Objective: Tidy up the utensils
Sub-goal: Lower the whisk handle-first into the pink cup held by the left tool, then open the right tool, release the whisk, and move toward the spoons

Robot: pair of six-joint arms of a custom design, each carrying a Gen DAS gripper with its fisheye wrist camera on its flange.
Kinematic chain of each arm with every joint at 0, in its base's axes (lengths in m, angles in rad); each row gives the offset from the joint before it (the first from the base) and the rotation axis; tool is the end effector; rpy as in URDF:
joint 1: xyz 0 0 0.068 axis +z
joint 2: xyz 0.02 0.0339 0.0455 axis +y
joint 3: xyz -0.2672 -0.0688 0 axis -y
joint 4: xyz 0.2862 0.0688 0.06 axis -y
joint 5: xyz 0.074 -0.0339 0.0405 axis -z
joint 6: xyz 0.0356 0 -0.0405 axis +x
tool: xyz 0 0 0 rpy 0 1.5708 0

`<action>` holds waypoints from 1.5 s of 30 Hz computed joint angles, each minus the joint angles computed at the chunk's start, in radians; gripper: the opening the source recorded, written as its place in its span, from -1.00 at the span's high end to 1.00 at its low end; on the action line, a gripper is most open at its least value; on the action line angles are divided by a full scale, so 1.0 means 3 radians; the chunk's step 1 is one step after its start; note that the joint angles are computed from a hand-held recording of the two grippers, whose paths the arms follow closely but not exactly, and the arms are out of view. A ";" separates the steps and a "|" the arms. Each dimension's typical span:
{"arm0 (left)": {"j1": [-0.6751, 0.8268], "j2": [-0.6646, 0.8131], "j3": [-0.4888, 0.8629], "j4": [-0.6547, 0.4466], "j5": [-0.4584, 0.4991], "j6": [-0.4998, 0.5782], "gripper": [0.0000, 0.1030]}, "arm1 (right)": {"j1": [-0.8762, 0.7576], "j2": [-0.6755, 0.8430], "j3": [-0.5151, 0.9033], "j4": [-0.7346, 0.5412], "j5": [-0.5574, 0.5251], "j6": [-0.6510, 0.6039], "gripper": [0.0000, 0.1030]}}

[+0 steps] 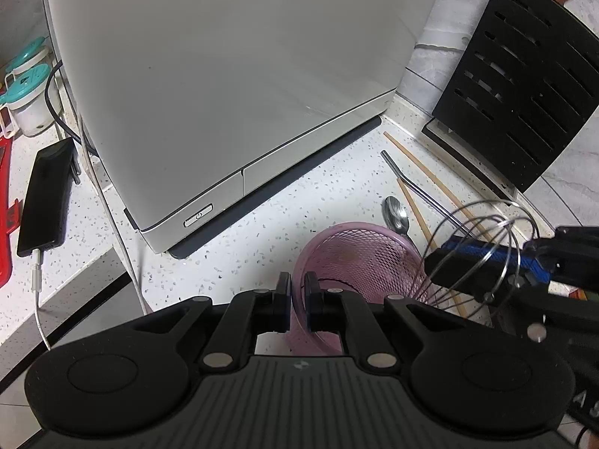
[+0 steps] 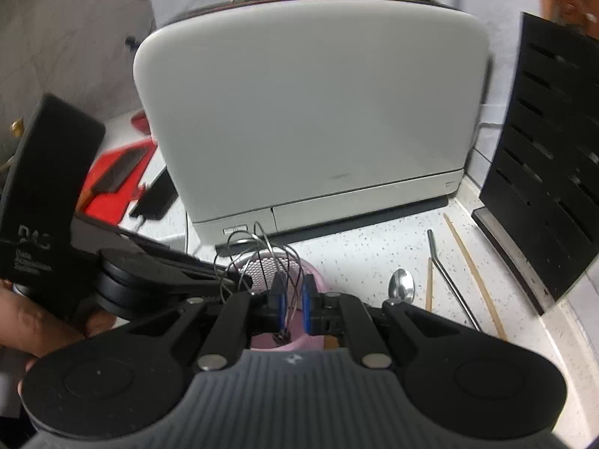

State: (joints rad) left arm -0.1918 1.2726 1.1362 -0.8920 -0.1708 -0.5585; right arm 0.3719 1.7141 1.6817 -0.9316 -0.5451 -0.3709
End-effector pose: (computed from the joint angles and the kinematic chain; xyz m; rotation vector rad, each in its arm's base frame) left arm 0.2853 -0.0492 0.2960 -0.5299 2.5215 -0.0573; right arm 0.3713 0.1646 0.3429 -1.0911 2.2096 0.6865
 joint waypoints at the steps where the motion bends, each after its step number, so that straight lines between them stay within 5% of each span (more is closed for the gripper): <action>1: 0.0002 0.0000 -0.0001 0.0003 0.0003 0.0001 0.86 | 0.0006 0.0092 0.0143 -0.0129 0.0016 -0.0013 0.91; 8: -0.0006 -0.0010 -0.0018 0.0013 -0.0006 0.0018 0.86 | 0.0089 0.0675 0.1044 -0.0853 0.0137 -0.0219 0.91; 12: 0.0004 -0.0017 -0.0023 0.0016 0.0015 0.0010 0.86 | 0.0130 0.0716 0.1135 -0.0796 0.0256 -0.0157 0.92; 22: 0.0009 -0.0009 -0.0022 0.0022 0.0017 0.0010 0.86 | 0.0149 0.0986 0.1401 -0.0828 0.0190 0.0280 0.87; 33: -0.0002 -0.0009 -0.0023 0.0013 -0.0001 -0.0007 0.86 | 0.0126 0.1354 0.1799 -0.0797 -0.0234 0.1257 0.87; 38: -0.0003 -0.0007 -0.0019 0.0009 -0.0006 -0.0005 0.86 | 0.0158 0.1604 0.2189 -0.1210 -0.0142 0.1158 0.28; 45: 0.0009 -0.0004 -0.0018 0.0014 0.0012 -0.0005 0.86 | 0.0048 0.1513 0.2243 -0.1365 -0.0152 0.0867 0.18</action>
